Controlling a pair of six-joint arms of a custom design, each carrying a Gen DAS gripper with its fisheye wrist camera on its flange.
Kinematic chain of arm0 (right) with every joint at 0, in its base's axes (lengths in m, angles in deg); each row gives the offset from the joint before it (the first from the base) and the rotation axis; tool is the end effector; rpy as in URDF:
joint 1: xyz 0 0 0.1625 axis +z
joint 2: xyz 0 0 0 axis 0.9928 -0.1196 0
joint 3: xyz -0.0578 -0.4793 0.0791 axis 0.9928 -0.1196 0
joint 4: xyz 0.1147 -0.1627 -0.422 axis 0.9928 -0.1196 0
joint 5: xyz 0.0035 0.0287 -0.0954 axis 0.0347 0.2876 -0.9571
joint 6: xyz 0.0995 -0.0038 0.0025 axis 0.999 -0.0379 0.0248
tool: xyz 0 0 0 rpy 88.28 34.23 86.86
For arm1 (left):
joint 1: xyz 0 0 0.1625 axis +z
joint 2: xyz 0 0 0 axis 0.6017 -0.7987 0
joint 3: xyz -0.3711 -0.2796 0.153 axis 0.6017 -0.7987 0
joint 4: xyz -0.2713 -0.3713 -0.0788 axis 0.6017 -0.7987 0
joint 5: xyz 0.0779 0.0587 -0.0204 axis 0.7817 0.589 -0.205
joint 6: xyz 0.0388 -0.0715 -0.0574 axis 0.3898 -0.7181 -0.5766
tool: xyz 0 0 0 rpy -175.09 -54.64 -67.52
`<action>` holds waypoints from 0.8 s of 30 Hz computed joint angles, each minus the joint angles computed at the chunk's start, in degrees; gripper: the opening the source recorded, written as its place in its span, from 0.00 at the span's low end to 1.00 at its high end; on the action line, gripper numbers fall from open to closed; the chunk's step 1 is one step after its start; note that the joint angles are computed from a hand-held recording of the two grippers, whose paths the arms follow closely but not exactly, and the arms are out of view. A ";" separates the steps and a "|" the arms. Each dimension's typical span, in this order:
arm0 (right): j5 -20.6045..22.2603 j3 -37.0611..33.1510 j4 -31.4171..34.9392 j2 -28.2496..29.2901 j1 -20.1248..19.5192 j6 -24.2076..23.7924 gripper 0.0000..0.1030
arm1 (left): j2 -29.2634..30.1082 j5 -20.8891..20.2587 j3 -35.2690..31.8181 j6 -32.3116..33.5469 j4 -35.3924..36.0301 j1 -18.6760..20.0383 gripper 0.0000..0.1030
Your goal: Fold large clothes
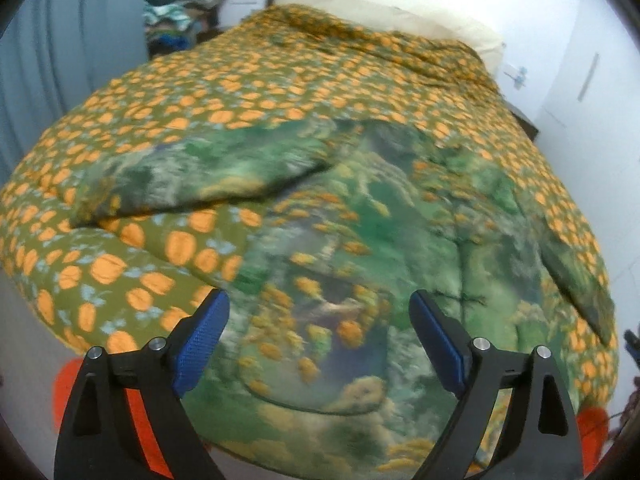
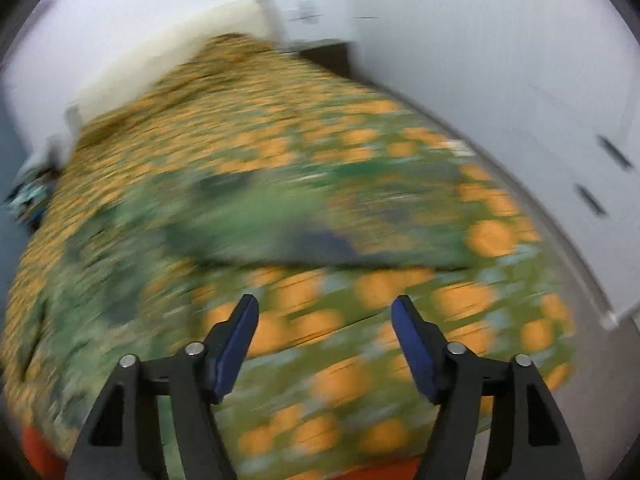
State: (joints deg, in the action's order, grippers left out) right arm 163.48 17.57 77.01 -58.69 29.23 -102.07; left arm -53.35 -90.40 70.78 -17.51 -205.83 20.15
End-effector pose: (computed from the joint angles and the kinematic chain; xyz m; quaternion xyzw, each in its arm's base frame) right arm 0.2334 -0.4607 0.3061 -0.2110 -0.7752 0.4625 0.3752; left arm -0.2040 -0.6687 0.3782 0.2174 0.9131 -0.2446 0.2432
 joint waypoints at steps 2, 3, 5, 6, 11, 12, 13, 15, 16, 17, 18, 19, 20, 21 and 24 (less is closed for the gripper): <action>-3.76 -1.44 -2.43 3.30 1.35 -4.24 0.69 | -0.13 -1.37 0.74 -0.14 0.41 -0.38 0.90; -5.62 -2.60 -2.53 5.43 1.87 -5.37 0.69 | -0.15 -2.08 1.27 -0.17 0.42 -0.60 0.91; -8.60 -4.61 -3.01 9.13 2.48 -7.37 0.69 | -0.17 -2.71 2.54 0.12 0.08 -1.00 0.93; -9.64 -5.77 -2.97 11.23 2.79 -8.24 0.69 | -0.14 -2.63 3.66 0.69 -0.93 -1.16 0.93; -11.21 -10.19 -3.68 18.34 2.32 -12.43 0.69 | 0.87 -0.76 7.68 4.98 -6.54 -1.20 0.94; -10.56 -10.92 -4.28 19.53 2.19 -13.94 0.72 | 1.22 -0.31 7.95 5.44 -6.49 -1.11 0.95; -10.05 -11.61 -4.51 20.42 1.68 -15.04 0.74 | 1.70 0.26 8.19 6.10 -6.37 -0.95 0.95; -9.69 -12.80 -3.67 22.33 1.17 -15.16 0.79 | 2.39 1.61 8.71 6.75 -5.25 -0.82 0.95; -10.06 -13.00 -3.43 22.78 0.88 -15.48 0.79 | 2.70 2.00 8.66 6.27 -3.62 -0.73 0.95; -9.47 -13.54 -2.65 23.90 0.70 -15.31 0.79 | 2.94 1.22 8.38 5.97 -1.61 -0.43 0.95; -9.19 -13.93 -1.47 24.74 0.80 -14.24 0.80 | 3.17 0.34 7.89 5.46 0.76 -0.07 0.95; -9.60 -14.24 -0.79 25.09 0.61 -13.78 0.80 | 3.45 -0.03 7.51 4.79 2.61 0.12 0.97; -10.21 -14.12 -0.32 25.36 0.43 -13.09 0.81 | 3.69 -0.08 7.25 4.27 4.07 0.23 0.98; -10.19 -14.63 1.29 26.21 0.24 -11.31 0.83 | 3.91 0.34 7.32 4.28 4.77 0.21 0.99; -9.35 -14.99 2.71 27.89 -0.07 -8.65 0.89 | 3.94 1.42 8.15 5.17 4.30 -0.16 0.99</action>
